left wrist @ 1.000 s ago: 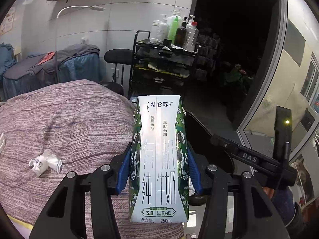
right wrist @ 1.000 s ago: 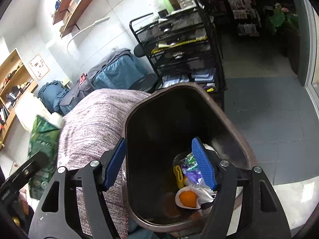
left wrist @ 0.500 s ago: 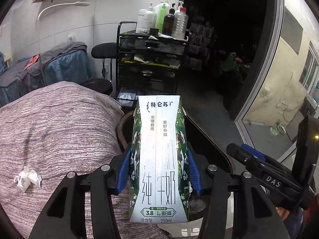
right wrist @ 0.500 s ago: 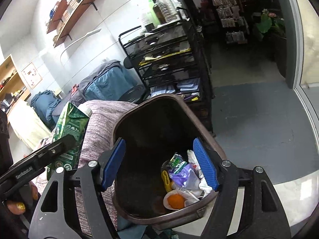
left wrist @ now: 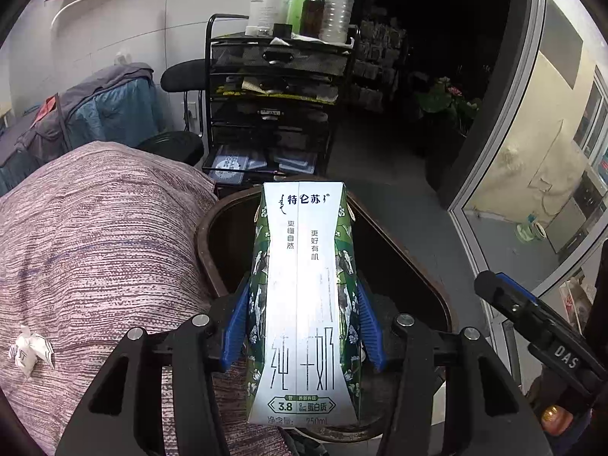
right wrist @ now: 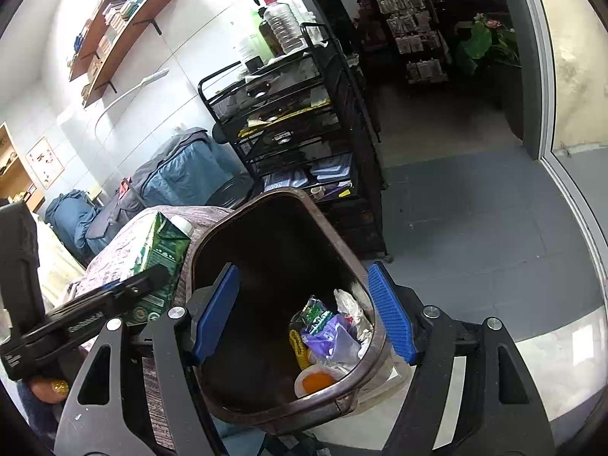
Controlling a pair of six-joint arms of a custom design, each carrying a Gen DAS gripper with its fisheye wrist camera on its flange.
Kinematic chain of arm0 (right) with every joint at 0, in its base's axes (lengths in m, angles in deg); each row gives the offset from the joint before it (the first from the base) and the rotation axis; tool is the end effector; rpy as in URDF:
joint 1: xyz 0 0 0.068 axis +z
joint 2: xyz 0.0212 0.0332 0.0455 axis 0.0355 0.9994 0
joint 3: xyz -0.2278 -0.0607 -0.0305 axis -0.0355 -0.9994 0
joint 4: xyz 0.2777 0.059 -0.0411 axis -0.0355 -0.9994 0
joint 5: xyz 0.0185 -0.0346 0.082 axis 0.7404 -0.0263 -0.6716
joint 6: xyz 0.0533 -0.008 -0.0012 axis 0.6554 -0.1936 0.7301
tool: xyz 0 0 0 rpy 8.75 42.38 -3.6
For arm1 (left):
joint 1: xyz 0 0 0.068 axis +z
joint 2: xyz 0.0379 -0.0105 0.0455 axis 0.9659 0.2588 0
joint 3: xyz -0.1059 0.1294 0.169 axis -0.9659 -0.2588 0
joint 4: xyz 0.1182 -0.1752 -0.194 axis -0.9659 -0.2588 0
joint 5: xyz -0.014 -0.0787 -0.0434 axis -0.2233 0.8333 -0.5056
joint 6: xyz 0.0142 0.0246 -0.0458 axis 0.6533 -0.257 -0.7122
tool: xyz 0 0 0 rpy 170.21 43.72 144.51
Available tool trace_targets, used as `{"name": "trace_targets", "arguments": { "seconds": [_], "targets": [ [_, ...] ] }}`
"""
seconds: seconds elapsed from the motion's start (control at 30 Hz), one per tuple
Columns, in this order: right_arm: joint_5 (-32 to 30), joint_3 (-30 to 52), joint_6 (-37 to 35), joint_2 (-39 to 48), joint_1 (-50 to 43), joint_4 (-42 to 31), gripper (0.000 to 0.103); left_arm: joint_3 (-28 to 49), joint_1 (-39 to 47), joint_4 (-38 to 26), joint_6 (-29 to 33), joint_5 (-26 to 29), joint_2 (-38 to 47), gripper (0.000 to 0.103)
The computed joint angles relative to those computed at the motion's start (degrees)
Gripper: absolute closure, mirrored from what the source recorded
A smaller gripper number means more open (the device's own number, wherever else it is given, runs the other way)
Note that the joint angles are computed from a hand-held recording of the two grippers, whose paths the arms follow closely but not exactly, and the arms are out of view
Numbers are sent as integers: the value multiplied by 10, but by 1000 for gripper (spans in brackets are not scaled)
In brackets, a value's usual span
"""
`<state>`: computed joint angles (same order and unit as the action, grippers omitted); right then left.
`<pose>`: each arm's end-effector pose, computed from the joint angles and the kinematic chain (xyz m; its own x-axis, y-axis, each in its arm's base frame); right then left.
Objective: Collect trash
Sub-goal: 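Lower the green milk carton into the bin and open the left tool, then move both tools back over the bed toward the remaining trash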
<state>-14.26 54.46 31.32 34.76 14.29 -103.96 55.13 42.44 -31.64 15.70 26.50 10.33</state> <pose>0.1739 0.0407 0.2061 -0.6390 0.3736 -0.6724 0.0558 0.8944 0.4439 0.2168 -0.1326 0.2310 -0.7220 0.0949 -0.6854 0.2407 0.9631 -0.1202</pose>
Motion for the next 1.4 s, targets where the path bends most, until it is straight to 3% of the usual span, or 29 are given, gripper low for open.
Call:
{"name": "trace_targets", "arguments": {
  "seconds": [0.17, 0.37, 0.5, 1.0, 1.4],
  "targets": [
    [2, 1, 1, -1, 1, -2, 32, -3, -6, 2, 7, -14, 5, 51],
    [2, 3, 3, -4, 2, -9, 32, -19, -25, 13, 13, -53, -32, 21],
    [4, 3, 2, -4, 2, -9, 31, -28, -36, 13, 14, -76, -66, 9],
    [36, 20, 18, 7, 65, 2, 24, -58, -84, -61, 0, -164, -236, 6],
    [65, 76, 29, 99, 173, 46, 23, -77, -19, -189, 11, -165, -390, 6]
  ]
}}
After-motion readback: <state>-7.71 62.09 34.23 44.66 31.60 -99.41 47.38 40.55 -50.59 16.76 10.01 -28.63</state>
